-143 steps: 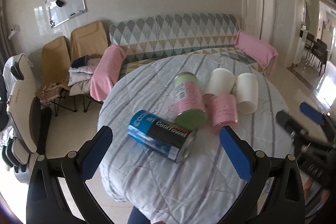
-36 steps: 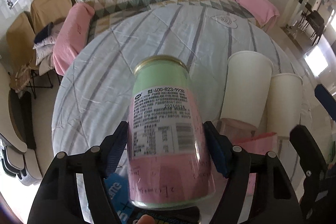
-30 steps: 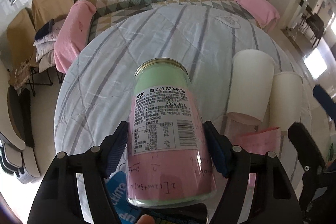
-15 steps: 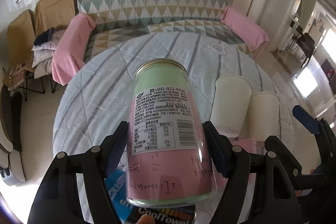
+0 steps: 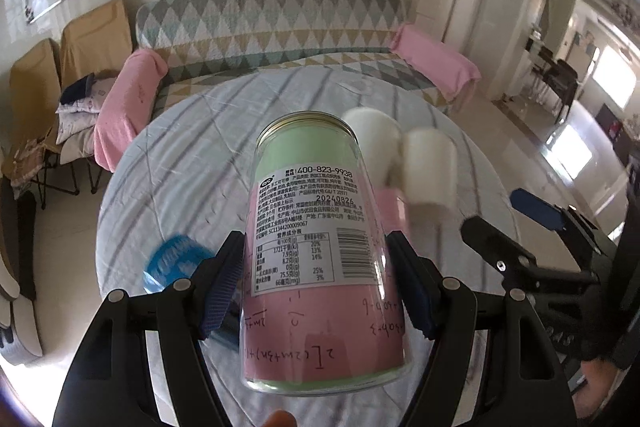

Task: Flip cup upright
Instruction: 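Lift the jar with the left tool and rotate it lid-up while the right tool approaches, then close the right tool on the upright jar while the left tool opens and releases it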

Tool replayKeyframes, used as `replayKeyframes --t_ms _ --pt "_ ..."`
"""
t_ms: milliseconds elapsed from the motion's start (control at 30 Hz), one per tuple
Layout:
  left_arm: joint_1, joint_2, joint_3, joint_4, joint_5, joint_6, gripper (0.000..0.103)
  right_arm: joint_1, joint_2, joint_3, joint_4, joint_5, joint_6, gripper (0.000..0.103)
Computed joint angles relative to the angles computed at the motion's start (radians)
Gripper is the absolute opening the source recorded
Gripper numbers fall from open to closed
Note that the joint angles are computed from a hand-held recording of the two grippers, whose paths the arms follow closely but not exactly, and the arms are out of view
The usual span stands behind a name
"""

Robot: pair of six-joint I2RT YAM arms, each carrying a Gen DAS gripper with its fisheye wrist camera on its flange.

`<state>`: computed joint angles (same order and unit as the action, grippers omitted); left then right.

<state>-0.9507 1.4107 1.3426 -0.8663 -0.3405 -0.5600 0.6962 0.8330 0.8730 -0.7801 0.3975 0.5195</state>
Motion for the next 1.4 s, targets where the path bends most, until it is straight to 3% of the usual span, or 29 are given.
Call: replayKeyframes --t_ms 300,467,633,800,967,1200,1300,1400 --pt "-0.213 -0.042 -0.063 -0.036 -0.139 -0.136 0.073 0.006 -0.148 -0.058 -0.098 -0.081 0.136 0.087" --pt "-0.299 -0.067 -0.125 -0.03 -0.193 -0.193 0.073 -0.022 -0.196 -0.104 -0.067 -0.21 0.209 0.087" --pt "-0.323 -0.077 -0.171 0.008 -0.202 -0.197 0.073 -0.176 -0.231 -0.205 0.075 -0.523 0.275 0.087" --pt "-0.332 -0.104 -0.23 0.081 -0.22 -0.151 0.073 -0.292 -0.187 -0.33 0.322 -0.823 0.407 0.087" --pt "-0.316 -0.121 -0.274 0.157 -0.208 -0.093 0.073 -0.33 -0.079 -0.397 0.513 -0.958 0.474 0.087" --pt "-0.293 -0.131 -0.321 0.227 -0.161 -0.03 0.073 -0.289 0.034 -0.395 0.652 -0.972 0.497 0.086" --pt "-0.294 -0.121 -0.313 0.223 -0.175 -0.018 0.073 -0.291 0.012 -0.382 0.623 -0.965 0.477 0.071" --pt "-0.305 -0.115 -0.305 0.212 -0.183 -0.023 0.073 -0.253 -0.011 -0.358 0.584 -0.904 0.437 0.07"
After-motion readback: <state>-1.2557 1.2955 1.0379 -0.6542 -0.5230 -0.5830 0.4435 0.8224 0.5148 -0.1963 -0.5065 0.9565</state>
